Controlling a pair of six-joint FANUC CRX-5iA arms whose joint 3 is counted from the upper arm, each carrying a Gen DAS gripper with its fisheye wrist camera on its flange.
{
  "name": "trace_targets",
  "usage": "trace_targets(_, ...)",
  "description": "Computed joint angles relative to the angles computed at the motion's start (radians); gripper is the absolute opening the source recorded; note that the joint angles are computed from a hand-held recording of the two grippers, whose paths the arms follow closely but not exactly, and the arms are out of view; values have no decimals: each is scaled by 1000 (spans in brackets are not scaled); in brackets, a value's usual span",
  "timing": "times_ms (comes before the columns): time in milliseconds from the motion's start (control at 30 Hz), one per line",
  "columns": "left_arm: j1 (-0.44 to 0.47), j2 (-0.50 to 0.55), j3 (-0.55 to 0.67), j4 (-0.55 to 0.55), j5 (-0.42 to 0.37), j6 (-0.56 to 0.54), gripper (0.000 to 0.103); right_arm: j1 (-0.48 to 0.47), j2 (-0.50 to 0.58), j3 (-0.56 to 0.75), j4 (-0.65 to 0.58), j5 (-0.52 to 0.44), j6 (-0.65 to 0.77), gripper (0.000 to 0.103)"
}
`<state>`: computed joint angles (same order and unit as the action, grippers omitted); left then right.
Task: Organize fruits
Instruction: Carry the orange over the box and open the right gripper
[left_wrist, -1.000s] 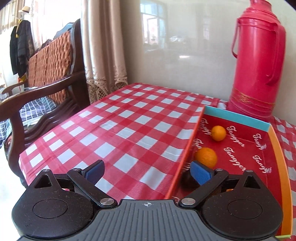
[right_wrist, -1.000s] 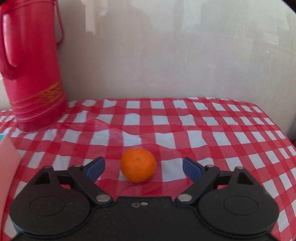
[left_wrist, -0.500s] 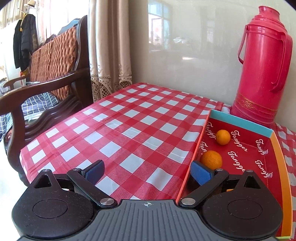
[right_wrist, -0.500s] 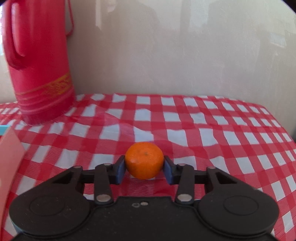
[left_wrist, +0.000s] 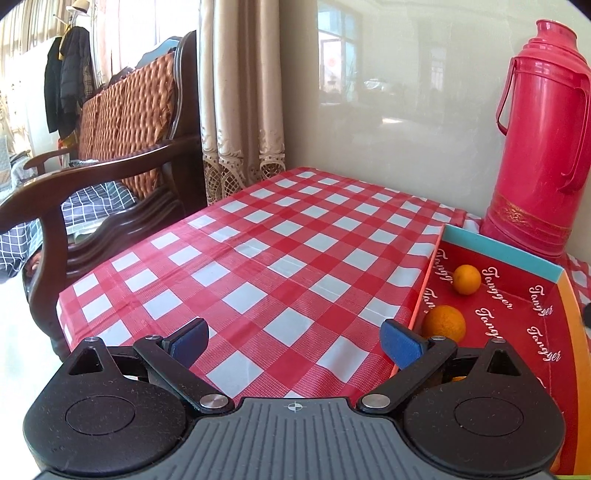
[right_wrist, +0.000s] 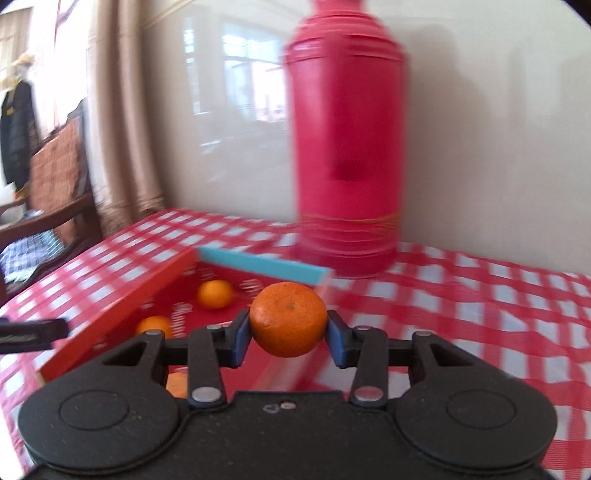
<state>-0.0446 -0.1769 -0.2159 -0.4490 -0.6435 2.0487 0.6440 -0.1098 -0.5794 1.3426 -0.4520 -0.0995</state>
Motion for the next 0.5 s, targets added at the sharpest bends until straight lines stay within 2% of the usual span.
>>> trace_targets(133, 3, -4, -4, -10, 1, -2, 98, 57, 37, 41, -88, -27, 101, 36)
trace_targets(200, 7, -6, -7, -7, 6, -9, 99, 79, 52, 55, -100, -59, 127, 41)
trace_targets(267, 10, -5, -8, 0, 6, -18, 99, 85, 44, 45, -77, -58, 106, 59)
trace_targets(300, 14, -5, -9, 12, 8, -30, 99, 89, 40, 38, -47, -71, 73, 72)
trace_targets(333, 21, -8, -15, 32, 15, -49, 99, 97, 35, 30, -15, -100, 39, 78)
trace_targets(433, 19, -20, -28, 52, 34, -83, 99, 113, 11, 6, 49, -151, -38, 81)
trace_targets(500, 27, -38, -54, 112, 60, -164, 99, 146, -17, -15, 57, -222, -94, 93)
